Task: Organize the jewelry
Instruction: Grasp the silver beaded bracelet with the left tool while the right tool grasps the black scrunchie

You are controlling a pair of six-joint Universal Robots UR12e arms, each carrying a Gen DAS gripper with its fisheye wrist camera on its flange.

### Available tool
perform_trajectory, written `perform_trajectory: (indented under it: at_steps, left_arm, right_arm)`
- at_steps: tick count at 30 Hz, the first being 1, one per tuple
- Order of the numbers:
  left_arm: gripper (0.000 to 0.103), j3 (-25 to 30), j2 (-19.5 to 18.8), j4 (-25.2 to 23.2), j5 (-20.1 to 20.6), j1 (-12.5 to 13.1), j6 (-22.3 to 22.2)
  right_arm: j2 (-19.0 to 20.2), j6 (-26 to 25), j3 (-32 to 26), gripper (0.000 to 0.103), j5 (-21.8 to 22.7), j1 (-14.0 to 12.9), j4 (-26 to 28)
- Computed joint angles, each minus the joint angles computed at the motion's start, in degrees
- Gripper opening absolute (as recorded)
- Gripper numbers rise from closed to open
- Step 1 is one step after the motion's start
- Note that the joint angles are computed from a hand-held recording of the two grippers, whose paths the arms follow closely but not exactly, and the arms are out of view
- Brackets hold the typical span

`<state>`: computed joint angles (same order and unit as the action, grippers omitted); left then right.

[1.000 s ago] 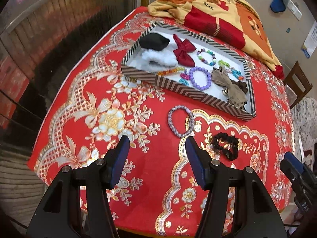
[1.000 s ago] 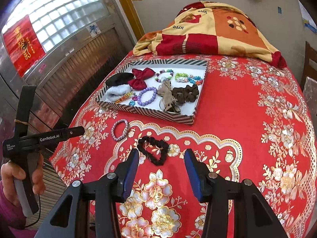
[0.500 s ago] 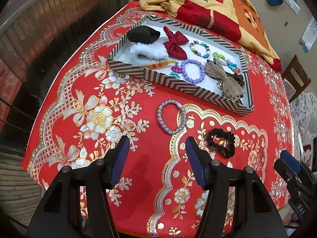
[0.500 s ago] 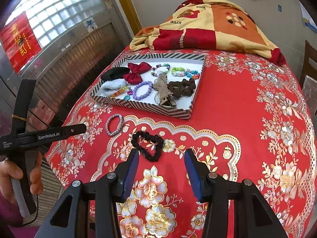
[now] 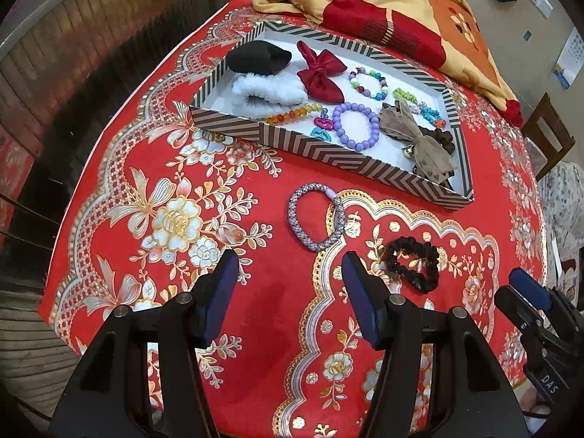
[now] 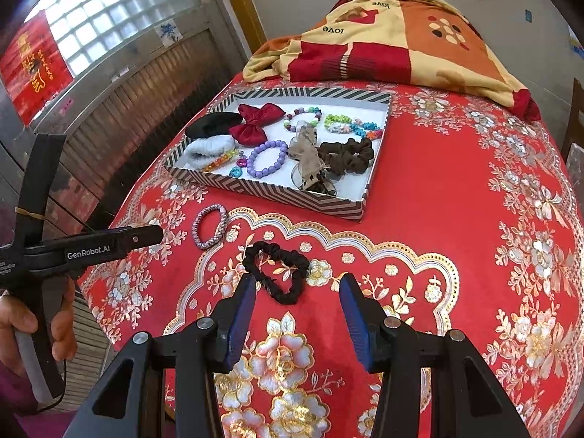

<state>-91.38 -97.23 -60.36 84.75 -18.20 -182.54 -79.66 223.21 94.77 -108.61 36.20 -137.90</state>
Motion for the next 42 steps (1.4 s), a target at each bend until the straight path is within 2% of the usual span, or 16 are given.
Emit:
perform_trajectory:
  at_steps: [9,33,39,42]
  left_arm:
    - [0.058,0.89,-1.45,-2.16,-1.73,1.8,-1.6]
    - [0.058,3.99,-5.13,-3.59,-0.76,1.13,1.0]
    - [0.058,5.03,-6.59,-3.75,-1.38,0.98,1.92]
    - [0.058,5.34,-7.13,-4.26,-1.48,0.7,2.68]
  right_arm:
    - [2.34,-1.57,-1.04,0.045,1.76,-1.31,0.2]
    - [4.54,-1.9,-2.61,0.045,2.61,-2.33,2.73]
    - [5.49,-3.42,-3.35,0.041,2.07,-2.36,3.78]
    - [6.05,-4.68,-4.0,0.035,1.4,-2.28,4.97]
